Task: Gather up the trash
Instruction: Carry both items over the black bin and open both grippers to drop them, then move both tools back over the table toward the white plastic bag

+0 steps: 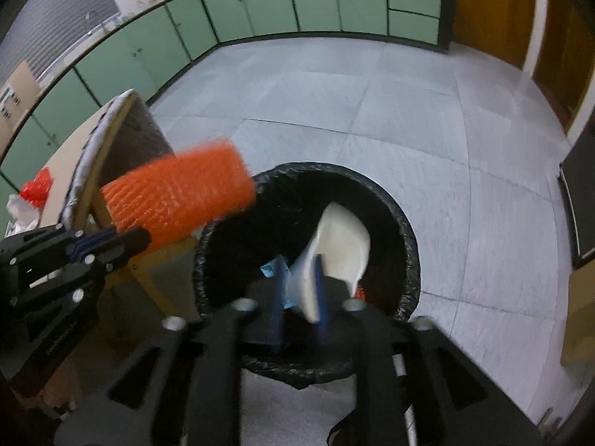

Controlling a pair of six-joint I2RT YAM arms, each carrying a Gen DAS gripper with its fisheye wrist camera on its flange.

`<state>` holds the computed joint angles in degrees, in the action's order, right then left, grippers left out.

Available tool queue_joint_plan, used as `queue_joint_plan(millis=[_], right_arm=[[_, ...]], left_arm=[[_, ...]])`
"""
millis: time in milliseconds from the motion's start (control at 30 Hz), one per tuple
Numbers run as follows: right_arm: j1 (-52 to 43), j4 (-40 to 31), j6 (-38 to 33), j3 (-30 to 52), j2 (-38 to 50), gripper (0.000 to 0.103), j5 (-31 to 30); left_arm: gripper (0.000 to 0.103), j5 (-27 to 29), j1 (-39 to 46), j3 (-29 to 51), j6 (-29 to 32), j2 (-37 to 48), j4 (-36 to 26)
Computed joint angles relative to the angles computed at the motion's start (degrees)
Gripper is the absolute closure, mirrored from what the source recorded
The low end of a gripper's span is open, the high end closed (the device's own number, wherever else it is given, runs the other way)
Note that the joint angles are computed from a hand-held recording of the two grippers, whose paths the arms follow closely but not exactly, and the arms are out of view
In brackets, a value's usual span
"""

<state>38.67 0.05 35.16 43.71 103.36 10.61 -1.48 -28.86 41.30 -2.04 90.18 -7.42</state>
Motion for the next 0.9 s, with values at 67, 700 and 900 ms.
queue_joint_plan(millis=[67, 700, 900], right_arm=[[-0.3, 0.5, 0.4, -0.8, -0.4, 0.069, 0.1], [9.1, -9.5, 4.4, -1.3, -14.5, 0.061, 7.1], [17.1, -16.3, 6.2, 5.9, -15.4, 0.045, 11.6]], left_arm=[[0.078, 0.5, 1.1, 0.9, 0.6, 1.7, 0.1], [0.062, 0.2, 11.9, -10.0, -0.1, -33.2, -14.4], [0.042, 6.4, 28.7, -10.1, 5.9, -52.7, -29.9]])
